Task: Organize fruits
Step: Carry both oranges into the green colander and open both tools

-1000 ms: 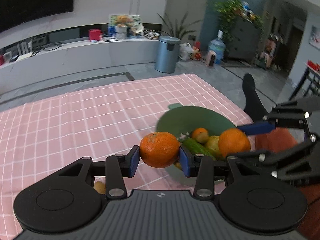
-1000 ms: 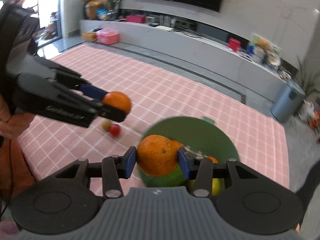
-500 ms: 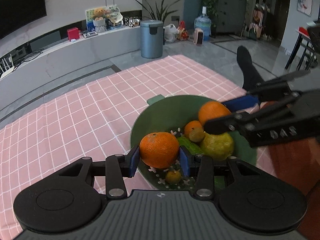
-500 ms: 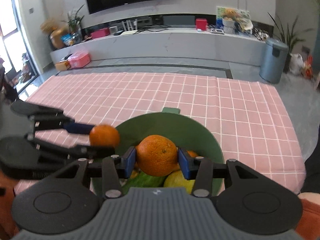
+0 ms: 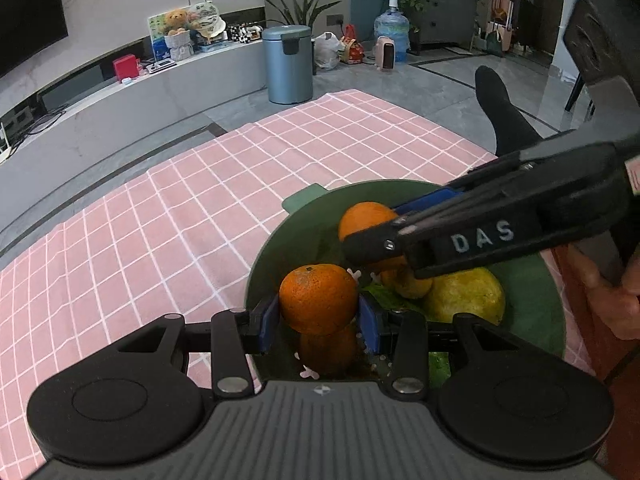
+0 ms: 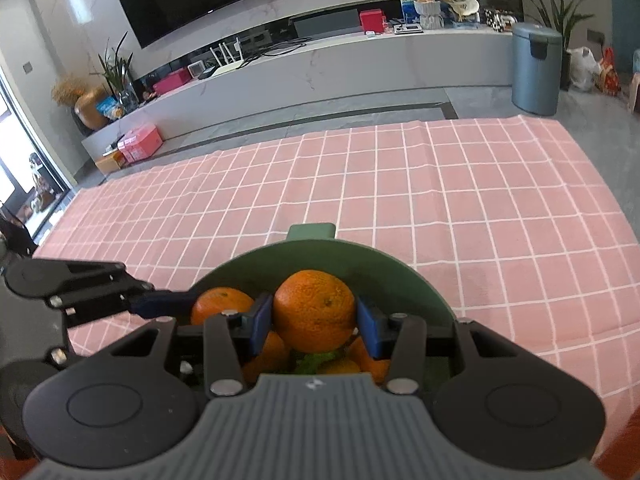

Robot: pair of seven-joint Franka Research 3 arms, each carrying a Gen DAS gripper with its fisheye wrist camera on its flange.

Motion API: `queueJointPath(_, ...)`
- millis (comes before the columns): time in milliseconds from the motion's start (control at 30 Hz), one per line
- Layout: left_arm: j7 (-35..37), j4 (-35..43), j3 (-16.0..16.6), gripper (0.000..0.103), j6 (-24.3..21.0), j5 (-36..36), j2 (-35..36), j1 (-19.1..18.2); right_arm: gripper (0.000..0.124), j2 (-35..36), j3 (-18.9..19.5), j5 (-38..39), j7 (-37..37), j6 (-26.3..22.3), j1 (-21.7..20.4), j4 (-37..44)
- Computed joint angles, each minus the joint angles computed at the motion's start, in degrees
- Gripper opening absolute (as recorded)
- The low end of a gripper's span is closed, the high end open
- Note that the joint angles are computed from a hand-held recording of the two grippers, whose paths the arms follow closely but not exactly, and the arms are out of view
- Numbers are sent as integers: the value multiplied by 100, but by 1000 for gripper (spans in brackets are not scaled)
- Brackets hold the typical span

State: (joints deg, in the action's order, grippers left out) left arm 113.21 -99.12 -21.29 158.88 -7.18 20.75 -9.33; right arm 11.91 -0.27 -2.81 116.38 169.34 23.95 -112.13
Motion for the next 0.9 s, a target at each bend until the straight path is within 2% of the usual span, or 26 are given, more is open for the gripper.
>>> queueJointPath(233,-227,-183,106,48,-3,112,-180,-54,43,306,237,622,-437,-180,-179,283)
queueJointPath(433,-251,-235,108,48,-88,42,-276,-39,45,379,145,699,-330,-271,-20,344)
queueJointPath(600,-158,-311,117,48,-324,-26,-459,-35,52,200,74,667,-135,66,76,59)
queueJointPath(700,-188,-241,239,48,-667,194,-522,-157,54,12,-139,344,203,349,287,-206)
queueJointPath(800,156,-168,225,48,-952,188,-561,-166,55,-195,-481,-302,820,593,572,-482)
queueJointPath(900,392,77,282,48,-1460,302,-495,-246,55,-360,-746,-938,1483,804,739,-708)
